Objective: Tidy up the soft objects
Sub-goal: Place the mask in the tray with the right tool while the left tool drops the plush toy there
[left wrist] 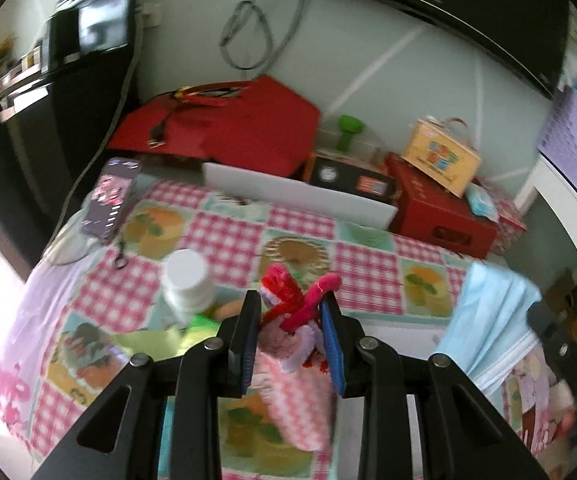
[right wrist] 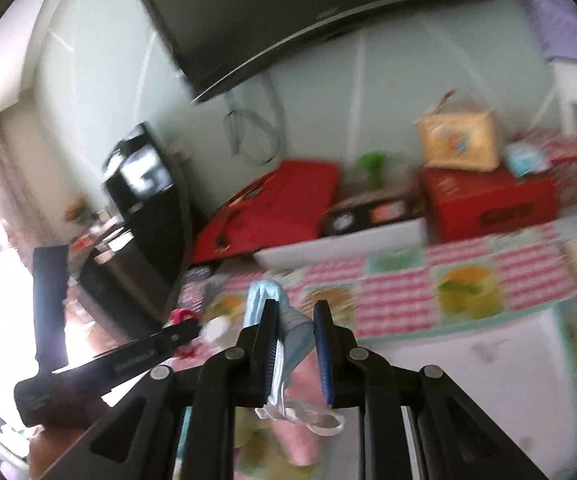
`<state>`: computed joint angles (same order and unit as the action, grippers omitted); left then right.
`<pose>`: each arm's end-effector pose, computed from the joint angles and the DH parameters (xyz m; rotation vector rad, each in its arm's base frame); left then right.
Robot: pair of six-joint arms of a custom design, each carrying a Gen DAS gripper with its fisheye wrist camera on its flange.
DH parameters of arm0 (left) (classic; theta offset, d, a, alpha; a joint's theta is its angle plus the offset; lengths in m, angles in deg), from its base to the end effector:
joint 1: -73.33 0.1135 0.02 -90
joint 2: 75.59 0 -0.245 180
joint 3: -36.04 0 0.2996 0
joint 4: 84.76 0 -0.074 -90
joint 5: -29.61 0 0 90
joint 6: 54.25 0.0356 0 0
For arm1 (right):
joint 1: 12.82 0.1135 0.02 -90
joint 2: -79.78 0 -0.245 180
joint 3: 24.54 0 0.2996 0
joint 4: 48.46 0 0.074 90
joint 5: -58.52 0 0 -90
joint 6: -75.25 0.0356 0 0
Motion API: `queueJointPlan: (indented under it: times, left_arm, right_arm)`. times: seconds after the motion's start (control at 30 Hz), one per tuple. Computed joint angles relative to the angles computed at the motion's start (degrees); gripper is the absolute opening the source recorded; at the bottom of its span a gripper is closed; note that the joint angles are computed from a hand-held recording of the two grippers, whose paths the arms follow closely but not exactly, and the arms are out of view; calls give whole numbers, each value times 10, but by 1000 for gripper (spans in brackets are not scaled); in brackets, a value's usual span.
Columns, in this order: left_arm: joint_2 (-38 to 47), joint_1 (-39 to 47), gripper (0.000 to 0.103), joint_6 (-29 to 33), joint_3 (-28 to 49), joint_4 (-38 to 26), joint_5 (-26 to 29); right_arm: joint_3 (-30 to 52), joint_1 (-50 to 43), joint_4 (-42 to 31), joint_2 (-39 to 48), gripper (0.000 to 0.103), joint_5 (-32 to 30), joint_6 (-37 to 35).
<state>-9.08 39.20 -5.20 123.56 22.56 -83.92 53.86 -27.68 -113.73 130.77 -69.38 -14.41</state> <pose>0.2300 -0.1387 0.3620 -0.3122 2.3557 -0.1105 0.2109 -0.0333 0.3791 -0.0720 2.1296 0.5858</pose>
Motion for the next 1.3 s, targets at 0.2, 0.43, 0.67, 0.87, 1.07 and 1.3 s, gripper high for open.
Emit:
queueJointPlan:
  times: [0.2,0.43,0.67,0.87,1.07,1.3]
  left_arm:
    - [87,-64,31,24,39,35,3]
    - [186,-99,32,55,75,68,31]
    - [244,-105,32,69,86,93,62]
    - [271,-100,32,66,74,117,89]
    - [295,-103,32,64,65,131,103]
    - [328,-100,32,51,76,113,122]
  right_arm:
    - [25,-111,4,41,19,41,-19]
    - [38,-213,24,110,19,80,-30]
    - [37,-247,45,171,19,77,-9]
    - [22,-230,68,208,19,100,-2]
    - [12,-200,73,249,21,138,-4]
    - [5,-179,65,282,22,174,-3]
